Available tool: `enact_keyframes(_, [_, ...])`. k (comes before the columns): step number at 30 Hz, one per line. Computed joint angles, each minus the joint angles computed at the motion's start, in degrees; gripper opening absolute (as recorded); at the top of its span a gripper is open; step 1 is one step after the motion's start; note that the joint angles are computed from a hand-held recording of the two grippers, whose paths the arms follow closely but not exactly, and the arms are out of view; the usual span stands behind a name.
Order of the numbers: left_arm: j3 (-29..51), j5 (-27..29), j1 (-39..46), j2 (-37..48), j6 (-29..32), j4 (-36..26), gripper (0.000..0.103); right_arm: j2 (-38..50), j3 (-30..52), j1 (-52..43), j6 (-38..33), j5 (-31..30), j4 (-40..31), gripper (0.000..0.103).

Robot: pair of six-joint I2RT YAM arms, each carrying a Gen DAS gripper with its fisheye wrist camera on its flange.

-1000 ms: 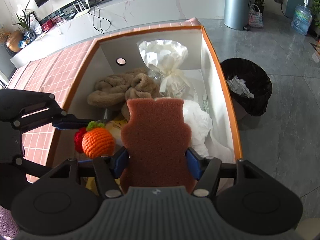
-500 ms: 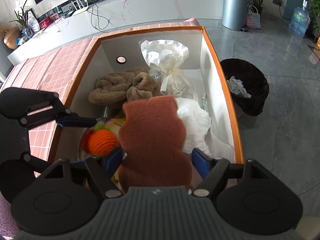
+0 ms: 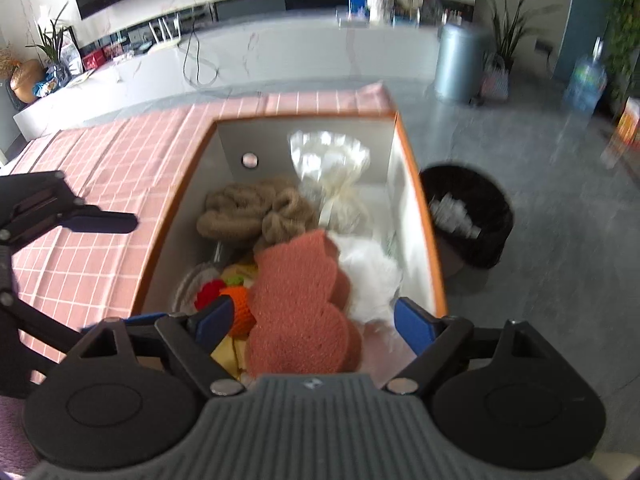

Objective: Organize soft objects
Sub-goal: 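Lower both items into the box and open both tools, then withdraw both open tools up and away from the box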

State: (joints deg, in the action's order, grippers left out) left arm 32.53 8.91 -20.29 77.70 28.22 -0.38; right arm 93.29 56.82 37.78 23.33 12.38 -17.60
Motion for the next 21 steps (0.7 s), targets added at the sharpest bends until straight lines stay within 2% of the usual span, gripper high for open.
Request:
enact_keyframes(2, [-3.98, 2.11, 1.89, -4.51, -2.40, 3.60, 0.083, -2.37, -1.35, 2.23, -0.65, 4.20, 1.29, 0.087])
enact_keyframes(7, [-10.68, 6.56, 6.03, -15.63, -10.22, 7.28, 0.082, -7.11, -4.74, 9.08, -3.24, 16.30, 6.87, 0.088])
enact_keyframes(9, [-13.18, 7.40, 7.79, -20.19, -12.82, 9.13, 0.082, -8.59, -6.85, 11.99, -4.94, 21.47, 11.13, 0.093])
enact_keyframes(12, [-16.17, 3.07, 7.62, -26.27, -17.78, 11.79, 0.082, -9.56, -9.96, 16.96, -7.74, 30.17, 18.69, 0.096])
enact_keyframes(16, [-18.29, 0.65, 8.29, -32.84, -24.84, 12.10, 0.086, -9.65, -13.40, 21.95, -8.56, 36.99, 26.98, 0.098])
enact_keyframes(18, [-19.09, -4.97, 5.68, -35.09, -26.02, 11.96, 0.088, -9.45, -14.71, 24.15, -7.16, 39.37, 29.85, 0.099])
enact_keyframes(21, [-21.78, -13.34, 1.34, -38.25, -24.48, 13.65, 0.092, -8.39, -16.23, 27.81, -3.81, 43.88, 32.66, 0.100])
